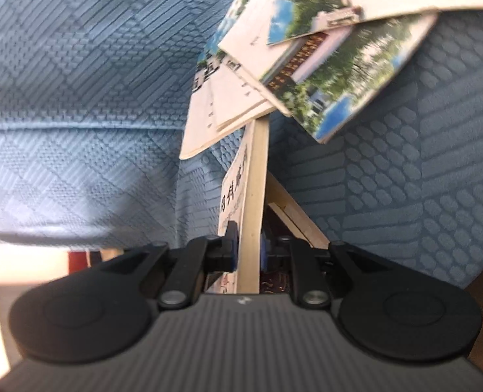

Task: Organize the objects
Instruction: 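Lower the cartoon book onto the tan and purple books with the left tool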

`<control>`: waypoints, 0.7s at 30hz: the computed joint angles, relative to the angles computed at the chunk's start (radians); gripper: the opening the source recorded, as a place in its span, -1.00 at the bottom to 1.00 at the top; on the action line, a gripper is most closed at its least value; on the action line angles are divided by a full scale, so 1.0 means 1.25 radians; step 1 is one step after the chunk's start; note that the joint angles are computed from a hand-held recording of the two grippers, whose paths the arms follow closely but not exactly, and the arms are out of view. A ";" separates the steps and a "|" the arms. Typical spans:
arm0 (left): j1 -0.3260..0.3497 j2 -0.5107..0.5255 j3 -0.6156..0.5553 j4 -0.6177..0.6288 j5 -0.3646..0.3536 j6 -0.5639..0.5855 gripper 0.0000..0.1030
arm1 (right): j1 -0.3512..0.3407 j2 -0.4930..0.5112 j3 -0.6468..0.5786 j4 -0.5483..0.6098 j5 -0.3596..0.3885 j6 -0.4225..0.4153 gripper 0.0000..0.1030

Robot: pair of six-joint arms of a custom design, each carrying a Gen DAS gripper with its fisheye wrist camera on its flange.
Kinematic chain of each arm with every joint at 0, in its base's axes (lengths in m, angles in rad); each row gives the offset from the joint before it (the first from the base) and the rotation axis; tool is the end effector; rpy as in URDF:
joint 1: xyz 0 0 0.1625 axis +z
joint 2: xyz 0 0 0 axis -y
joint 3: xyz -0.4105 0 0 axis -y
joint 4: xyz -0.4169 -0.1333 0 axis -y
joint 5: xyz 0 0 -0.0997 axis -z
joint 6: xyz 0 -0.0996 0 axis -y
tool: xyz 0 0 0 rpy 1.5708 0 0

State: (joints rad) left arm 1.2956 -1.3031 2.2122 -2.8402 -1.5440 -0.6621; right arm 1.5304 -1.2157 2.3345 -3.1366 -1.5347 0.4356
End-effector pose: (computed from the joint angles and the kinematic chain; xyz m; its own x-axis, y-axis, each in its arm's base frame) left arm -0.0032 -0.5115 0.1714 -0.9171 -0.3466 0.1970 -0.3925 0.8717 -0.2935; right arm 0.1183 -0.4629 0.1257 -0.8905 0.4026 -0.2119 0.4546 0.8064 -0.3782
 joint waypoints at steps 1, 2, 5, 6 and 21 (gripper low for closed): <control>-0.012 -0.008 0.011 -0.009 0.018 -0.005 -0.37 | 0.005 -0.003 -0.006 0.020 -0.008 -0.023 -0.66; -0.024 -0.019 0.024 -0.020 0.034 -0.013 -0.39 | 0.013 -0.005 -0.010 0.034 -0.018 -0.041 -0.65; -0.067 -0.061 0.061 -0.034 0.091 -0.030 -0.41 | 0.037 -0.012 -0.014 0.049 -0.046 -0.095 -0.62; -0.087 -0.075 0.074 -0.040 0.118 -0.032 -0.41 | 0.043 -0.015 -0.013 0.051 -0.047 -0.104 -0.61; -0.336 -0.284 0.202 0.001 0.372 -0.146 -0.44 | 0.111 -0.090 -0.002 0.090 -0.003 -0.239 -0.58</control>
State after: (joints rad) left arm 0.8757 -1.6584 2.4643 -2.8392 -1.0792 -0.8445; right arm 1.6689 -1.3286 2.3322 -3.0241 -1.5388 0.1364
